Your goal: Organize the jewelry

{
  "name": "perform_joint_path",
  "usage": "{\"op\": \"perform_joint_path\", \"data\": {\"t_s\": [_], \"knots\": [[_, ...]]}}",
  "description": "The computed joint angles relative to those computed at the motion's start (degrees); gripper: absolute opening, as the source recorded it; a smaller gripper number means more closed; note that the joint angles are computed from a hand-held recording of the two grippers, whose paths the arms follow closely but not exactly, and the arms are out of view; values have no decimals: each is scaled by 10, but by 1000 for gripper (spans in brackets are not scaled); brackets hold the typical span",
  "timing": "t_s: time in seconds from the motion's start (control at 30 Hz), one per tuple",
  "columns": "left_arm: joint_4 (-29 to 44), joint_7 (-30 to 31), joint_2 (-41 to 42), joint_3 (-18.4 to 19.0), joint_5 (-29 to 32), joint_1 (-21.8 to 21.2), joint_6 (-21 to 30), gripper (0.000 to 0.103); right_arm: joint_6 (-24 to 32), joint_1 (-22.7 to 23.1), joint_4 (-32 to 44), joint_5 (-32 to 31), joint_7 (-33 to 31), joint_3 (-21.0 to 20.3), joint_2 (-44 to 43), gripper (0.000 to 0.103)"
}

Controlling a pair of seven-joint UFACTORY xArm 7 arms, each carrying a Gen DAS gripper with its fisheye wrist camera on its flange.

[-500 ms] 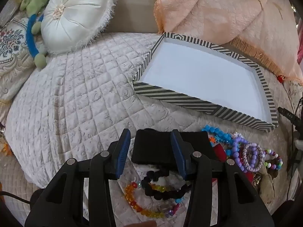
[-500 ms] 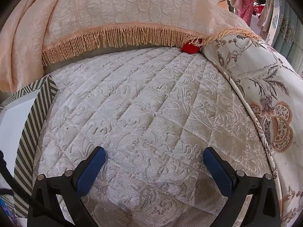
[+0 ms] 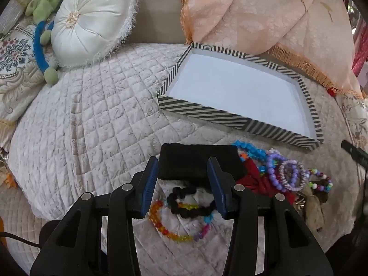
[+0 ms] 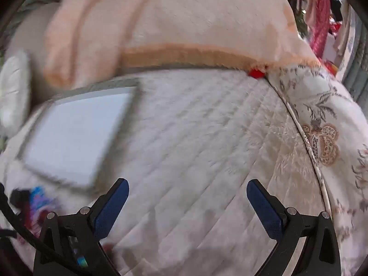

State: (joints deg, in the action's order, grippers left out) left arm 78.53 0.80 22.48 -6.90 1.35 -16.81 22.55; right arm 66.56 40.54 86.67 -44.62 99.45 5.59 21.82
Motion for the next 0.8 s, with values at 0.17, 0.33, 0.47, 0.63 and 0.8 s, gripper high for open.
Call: {"op": "perform_joint_path", "data": {"t_s": [0.17,0.33,0.47,0.63,0.8], "knots": [[-33,18,-33,-11,-14,6,-6,44,20,46,120,3,-18,5,61,102],[-64,33,-64,-17,-33,13,-23,44,56,106,250,-1,-38,-27,136,102],[-80,43,-81,-18,-43,15,-29,44,80,138,313,5,-49,-53,171,102],[-104,55,-101,-21,-57,18,-45,44,93,159,343,11,-47,-71,183,102],[-111,59,-111,-21,-64,18,-47,44,120,173,384,13,-57,-83,205,102]]}}
